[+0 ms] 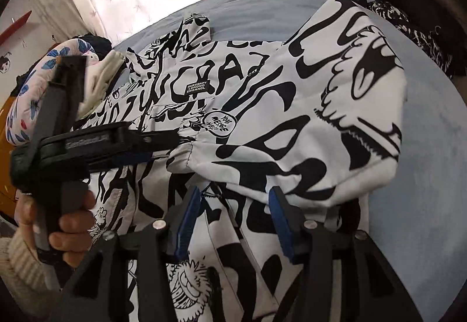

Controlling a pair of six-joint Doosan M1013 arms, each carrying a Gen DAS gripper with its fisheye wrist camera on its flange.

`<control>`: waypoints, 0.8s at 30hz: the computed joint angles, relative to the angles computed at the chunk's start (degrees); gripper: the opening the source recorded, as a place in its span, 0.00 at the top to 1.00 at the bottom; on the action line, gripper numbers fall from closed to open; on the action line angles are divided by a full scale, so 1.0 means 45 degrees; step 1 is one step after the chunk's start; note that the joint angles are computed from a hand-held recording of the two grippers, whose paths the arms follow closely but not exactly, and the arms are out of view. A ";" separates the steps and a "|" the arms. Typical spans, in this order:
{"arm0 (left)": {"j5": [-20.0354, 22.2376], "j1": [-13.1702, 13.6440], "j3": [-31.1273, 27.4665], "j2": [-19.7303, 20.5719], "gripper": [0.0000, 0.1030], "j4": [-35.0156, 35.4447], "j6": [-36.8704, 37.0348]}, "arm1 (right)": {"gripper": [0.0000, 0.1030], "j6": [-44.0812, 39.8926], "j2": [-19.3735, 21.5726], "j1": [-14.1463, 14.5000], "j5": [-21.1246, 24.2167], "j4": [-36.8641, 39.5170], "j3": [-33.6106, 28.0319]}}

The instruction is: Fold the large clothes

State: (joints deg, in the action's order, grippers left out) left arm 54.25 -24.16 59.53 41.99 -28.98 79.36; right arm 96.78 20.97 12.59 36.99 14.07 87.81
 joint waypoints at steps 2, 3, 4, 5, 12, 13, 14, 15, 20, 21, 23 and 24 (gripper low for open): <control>-0.0200 -0.0029 0.0063 0.0064 0.22 -0.0189 -0.0091 | 0.52 -0.0040 -0.0021 -0.0003 -0.0043 0.0052 0.0037; -0.0325 -0.0058 0.0085 0.0079 0.22 -0.0241 -0.0077 | 0.52 -0.0036 -0.0024 -0.0007 -0.0042 0.0072 0.0047; -0.0410 -0.0073 0.0082 0.0108 0.22 -0.0443 0.0028 | 0.52 -0.0067 -0.0033 -0.0020 -0.0056 0.0142 0.0068; -0.0441 -0.0076 0.0037 0.0170 0.22 -0.0660 0.0133 | 0.52 -0.0106 -0.0058 -0.0033 -0.0088 0.0194 0.0118; 0.0113 -0.0333 -0.1032 0.0774 0.57 -0.0698 -0.0079 | 0.52 -0.0144 -0.0058 -0.0050 0.0034 0.0289 0.0219; 0.0168 -0.0463 -0.1285 0.0867 0.70 -0.0005 -0.0519 | 0.52 -0.0113 -0.0054 -0.0043 0.0085 0.0265 0.0217; 0.0292 -0.0528 -0.1490 0.0949 0.78 0.0322 -0.0703 | 0.52 -0.0067 -0.0054 -0.0030 0.0155 0.0216 0.0218; 0.0507 -0.0618 -0.1758 0.1050 0.79 0.0796 -0.0893 | 0.52 -0.0088 -0.0070 -0.0033 0.0182 0.0231 0.0232; 0.0554 -0.1240 -0.2589 0.0842 0.88 0.4757 -0.1449 | 0.52 0.0082 -0.0243 0.0011 0.0134 -0.0385 0.0322; 0.0308 -0.1256 -0.2616 0.0694 0.88 0.5205 -0.1466 | 0.52 0.0265 -0.0288 0.0028 0.0092 -0.0747 0.0327; -0.0184 -0.1140 -0.2684 0.0371 0.88 0.5613 -0.1495 | 0.52 0.0631 -0.0353 0.0040 -0.0037 -0.1356 0.0338; -0.0524 -0.1028 -0.2571 0.0113 0.88 0.5804 -0.1535 | 0.52 0.0905 -0.0381 0.0034 -0.0117 -0.1724 0.0335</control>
